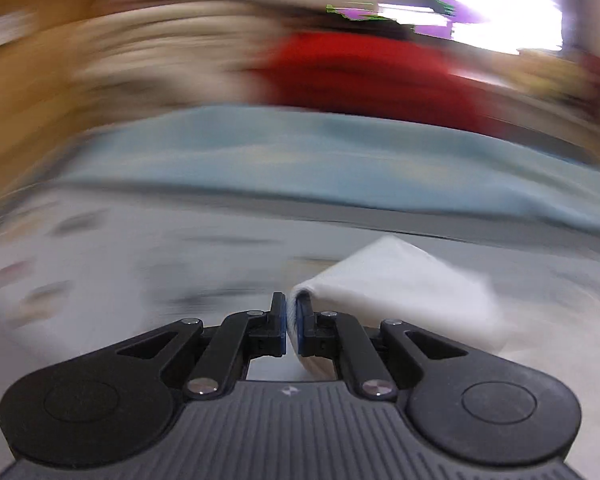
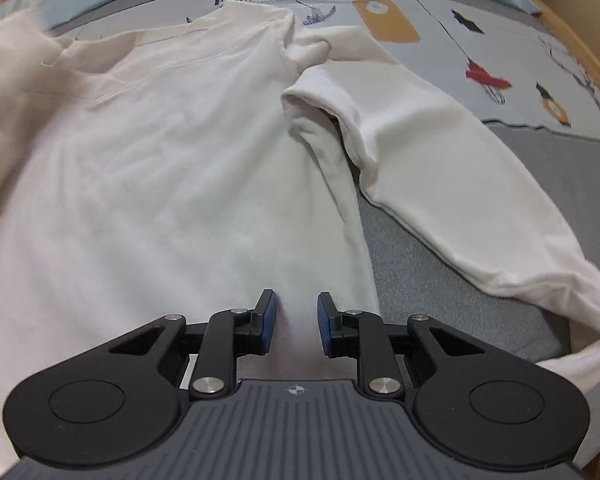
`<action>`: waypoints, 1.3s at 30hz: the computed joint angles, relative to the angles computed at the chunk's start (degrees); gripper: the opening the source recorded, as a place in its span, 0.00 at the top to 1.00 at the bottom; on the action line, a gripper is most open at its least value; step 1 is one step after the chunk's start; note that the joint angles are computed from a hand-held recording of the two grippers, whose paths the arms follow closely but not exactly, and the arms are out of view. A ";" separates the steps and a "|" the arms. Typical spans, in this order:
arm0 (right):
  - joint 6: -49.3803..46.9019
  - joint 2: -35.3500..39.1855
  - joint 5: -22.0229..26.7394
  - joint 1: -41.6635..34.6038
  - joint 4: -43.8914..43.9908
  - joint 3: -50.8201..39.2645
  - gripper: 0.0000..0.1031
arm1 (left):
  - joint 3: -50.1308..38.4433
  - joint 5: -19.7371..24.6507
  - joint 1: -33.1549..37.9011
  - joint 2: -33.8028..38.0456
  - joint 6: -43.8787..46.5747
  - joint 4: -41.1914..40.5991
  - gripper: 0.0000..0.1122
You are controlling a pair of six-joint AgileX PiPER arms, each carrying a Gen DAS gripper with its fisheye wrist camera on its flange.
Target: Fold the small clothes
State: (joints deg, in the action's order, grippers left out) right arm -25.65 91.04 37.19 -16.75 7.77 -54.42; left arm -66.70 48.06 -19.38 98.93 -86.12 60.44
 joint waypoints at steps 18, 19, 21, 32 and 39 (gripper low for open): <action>-1.67 -1.64 -4.35 -1.36 3.45 2.90 0.77 | 13.76 -13.98 22.57 -1.48 19.92 -32.34 0.73; -1.79 -1.69 -4.10 -2.35 3.99 2.53 0.77 | 12.59 -10.99 20.97 -1.58 16.92 -30.00 0.74; -2.35 -1.86 -3.88 -4.68 5.63 1.58 0.77 | 8.79 -5.24 16.60 -2.15 14.99 -27.18 0.74; -7.80 2.91 3.73 -26.81 23.30 -8.59 0.76 | -4.06 5.78 -14.09 -12.08 4.62 -18.71 0.68; -4.18 10.81 10.63 -35.85 29.37 -17.13 0.60 | -10.56 5.42 -25.17 0.00 2.87 -14.45 0.66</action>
State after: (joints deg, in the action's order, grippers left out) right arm -29.83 101.85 47.82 -52.59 37.15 -71.54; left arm -77.25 53.48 -44.55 98.93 -83.25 46.00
